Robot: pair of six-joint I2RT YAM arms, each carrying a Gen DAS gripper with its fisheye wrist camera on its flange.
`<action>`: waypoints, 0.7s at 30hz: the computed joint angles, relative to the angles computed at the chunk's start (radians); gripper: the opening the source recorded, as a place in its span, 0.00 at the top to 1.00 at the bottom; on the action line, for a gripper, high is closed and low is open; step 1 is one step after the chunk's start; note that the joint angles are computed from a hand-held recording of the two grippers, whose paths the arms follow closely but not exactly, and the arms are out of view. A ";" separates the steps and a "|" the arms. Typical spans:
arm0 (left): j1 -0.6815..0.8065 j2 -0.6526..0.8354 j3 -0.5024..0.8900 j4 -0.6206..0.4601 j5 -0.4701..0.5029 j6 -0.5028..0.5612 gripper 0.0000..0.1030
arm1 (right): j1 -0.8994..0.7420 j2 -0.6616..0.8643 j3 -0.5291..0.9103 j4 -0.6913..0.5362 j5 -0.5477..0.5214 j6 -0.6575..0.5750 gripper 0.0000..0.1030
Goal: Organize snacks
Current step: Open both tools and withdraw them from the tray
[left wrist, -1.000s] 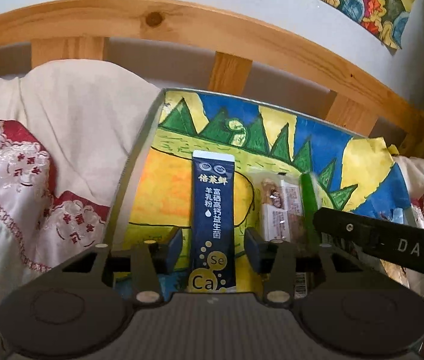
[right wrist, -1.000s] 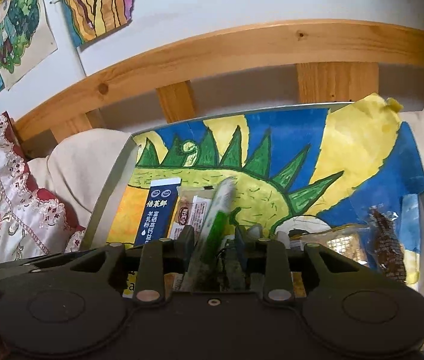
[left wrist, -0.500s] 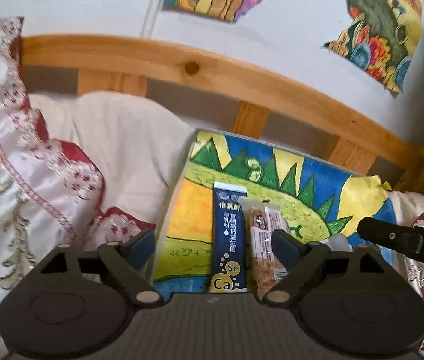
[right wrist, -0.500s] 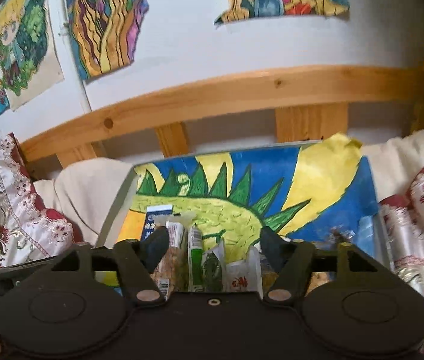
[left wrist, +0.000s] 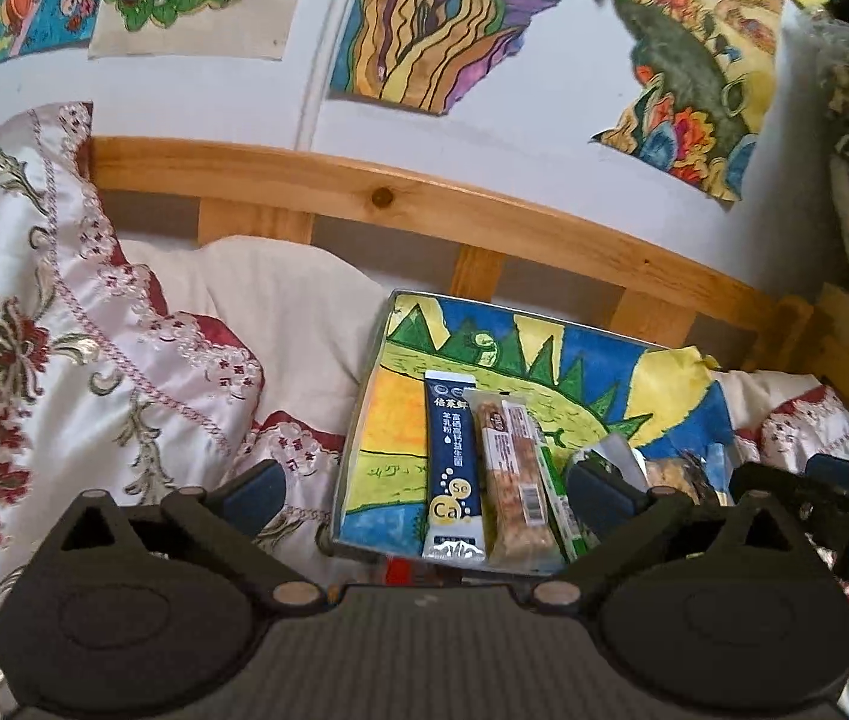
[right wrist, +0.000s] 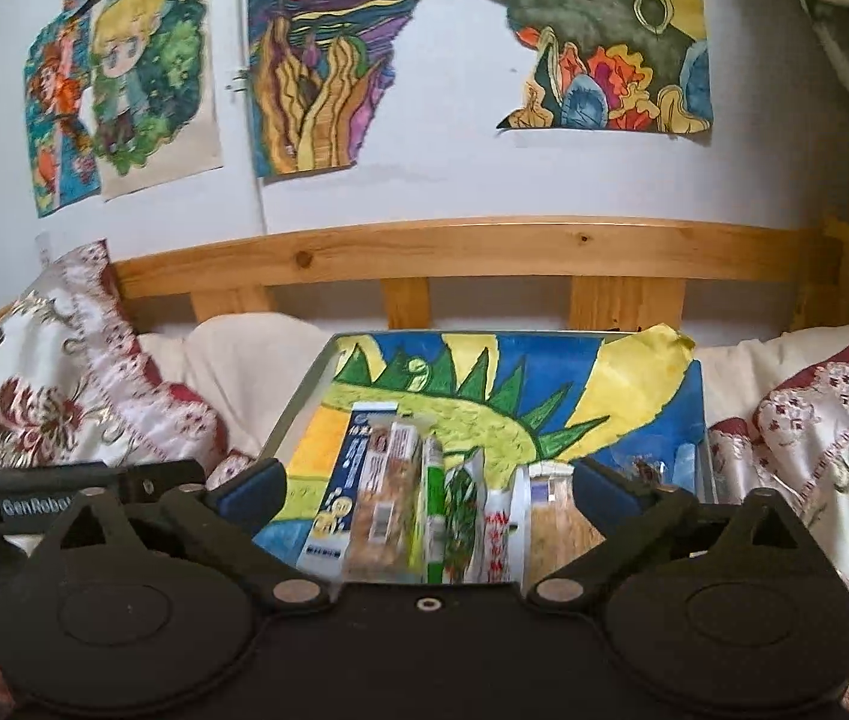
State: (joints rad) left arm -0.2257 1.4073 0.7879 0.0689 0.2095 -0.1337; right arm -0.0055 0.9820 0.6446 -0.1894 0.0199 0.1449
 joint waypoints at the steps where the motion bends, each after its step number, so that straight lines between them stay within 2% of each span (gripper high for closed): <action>1: 0.005 -0.024 -0.015 -0.005 0.005 0.007 0.01 | 0.008 -0.021 -0.004 -0.021 0.004 0.001 0.01; 11: 0.060 -0.210 -0.162 -0.043 0.037 0.075 0.01 | 0.154 -0.204 -0.055 -0.222 0.133 0.064 0.01; 21: 0.116 -0.395 -0.321 -0.105 0.095 0.157 0.01 | 0.301 -0.245 -0.084 -0.359 0.217 0.166 0.01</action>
State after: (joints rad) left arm -0.1098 1.0122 0.4668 -0.0365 0.3045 0.0237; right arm 0.2956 0.7368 0.5601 -0.5489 0.2365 0.3114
